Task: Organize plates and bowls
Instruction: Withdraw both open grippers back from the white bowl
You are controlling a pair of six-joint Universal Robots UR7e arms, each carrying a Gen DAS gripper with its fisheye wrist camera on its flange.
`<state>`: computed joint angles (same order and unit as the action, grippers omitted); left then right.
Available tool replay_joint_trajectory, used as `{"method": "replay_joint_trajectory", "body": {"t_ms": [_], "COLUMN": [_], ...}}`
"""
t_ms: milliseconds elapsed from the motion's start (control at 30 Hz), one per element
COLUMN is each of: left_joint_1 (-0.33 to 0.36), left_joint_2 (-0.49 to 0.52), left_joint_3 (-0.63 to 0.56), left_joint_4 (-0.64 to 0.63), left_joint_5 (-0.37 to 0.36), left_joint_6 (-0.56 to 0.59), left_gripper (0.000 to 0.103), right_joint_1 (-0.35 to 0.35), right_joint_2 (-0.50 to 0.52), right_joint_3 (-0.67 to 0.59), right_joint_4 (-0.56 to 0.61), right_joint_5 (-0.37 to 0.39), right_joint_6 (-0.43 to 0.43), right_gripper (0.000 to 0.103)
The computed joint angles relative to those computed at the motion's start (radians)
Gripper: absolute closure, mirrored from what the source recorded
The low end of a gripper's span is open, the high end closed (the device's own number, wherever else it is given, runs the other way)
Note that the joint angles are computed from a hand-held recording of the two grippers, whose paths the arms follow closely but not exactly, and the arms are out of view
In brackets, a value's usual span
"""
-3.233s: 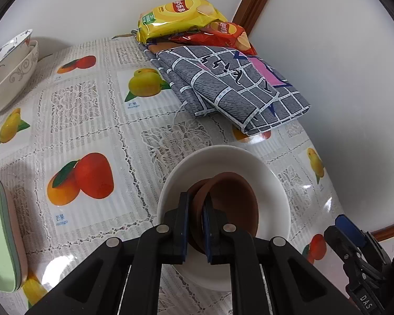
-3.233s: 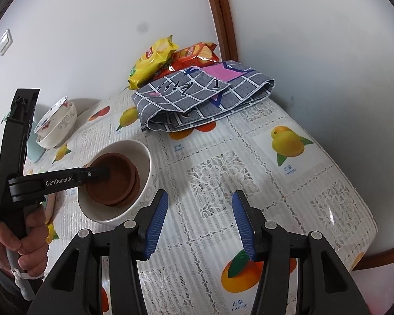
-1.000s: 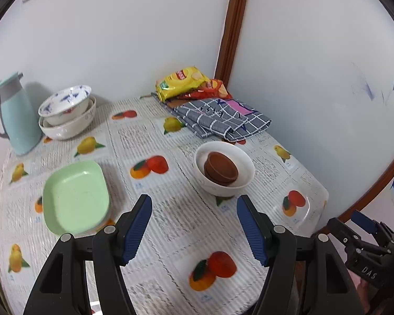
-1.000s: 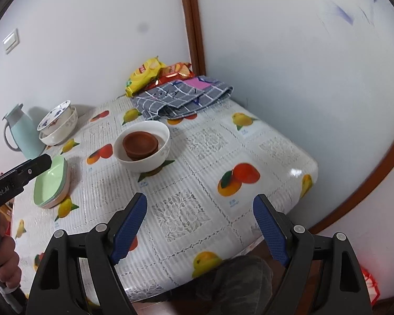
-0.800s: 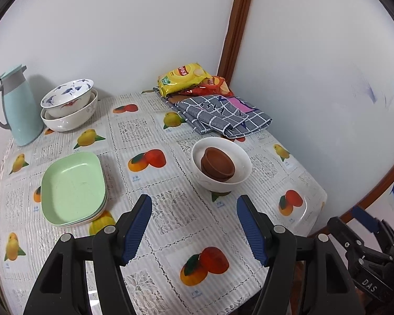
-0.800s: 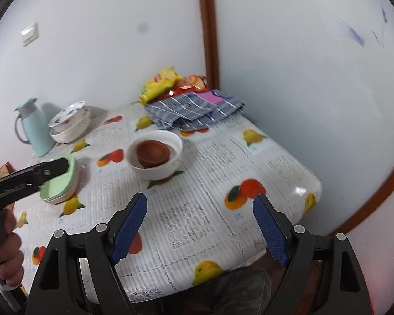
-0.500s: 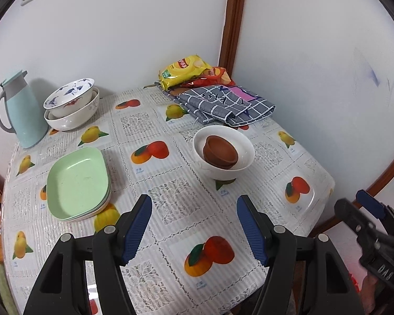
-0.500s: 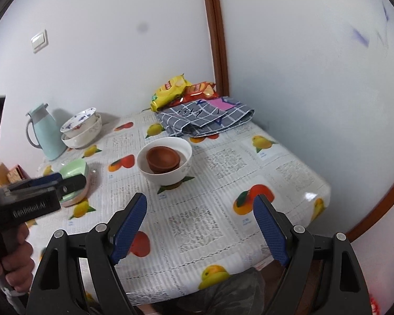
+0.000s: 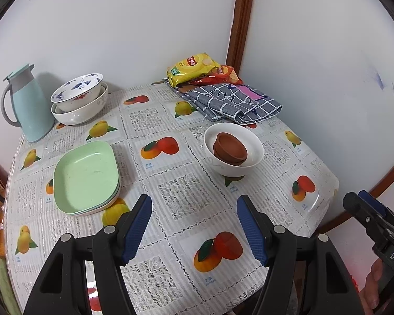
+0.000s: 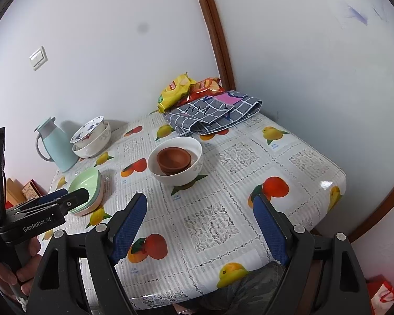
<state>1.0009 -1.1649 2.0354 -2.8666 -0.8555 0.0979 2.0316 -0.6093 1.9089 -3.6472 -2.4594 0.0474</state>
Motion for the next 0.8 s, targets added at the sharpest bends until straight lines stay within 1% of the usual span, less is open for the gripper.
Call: {"method": "replay_joint_trajectory", "body": {"t_ms": [467, 800], "left_joint_1": [0.014, 0.014], "left_joint_2": [-0.004, 0.0], "left_joint_3": [-0.006, -0.008], "left_joint_4": [0.008, 0.007], "left_joint_5": [0.008, 0.004], "left_joint_6": [-0.009, -0.004], "left_gripper": [0.038, 0.038], "right_joint_1": [-0.013, -0.011], "right_joint_2": [-0.009, -0.006], "right_joint_3": [0.003, 0.003], "right_joint_4": [0.045, 0.026], "right_joint_5": [0.012, 0.013], "right_joint_6": [0.036, 0.013], "right_gripper": [0.02, 0.02]}}
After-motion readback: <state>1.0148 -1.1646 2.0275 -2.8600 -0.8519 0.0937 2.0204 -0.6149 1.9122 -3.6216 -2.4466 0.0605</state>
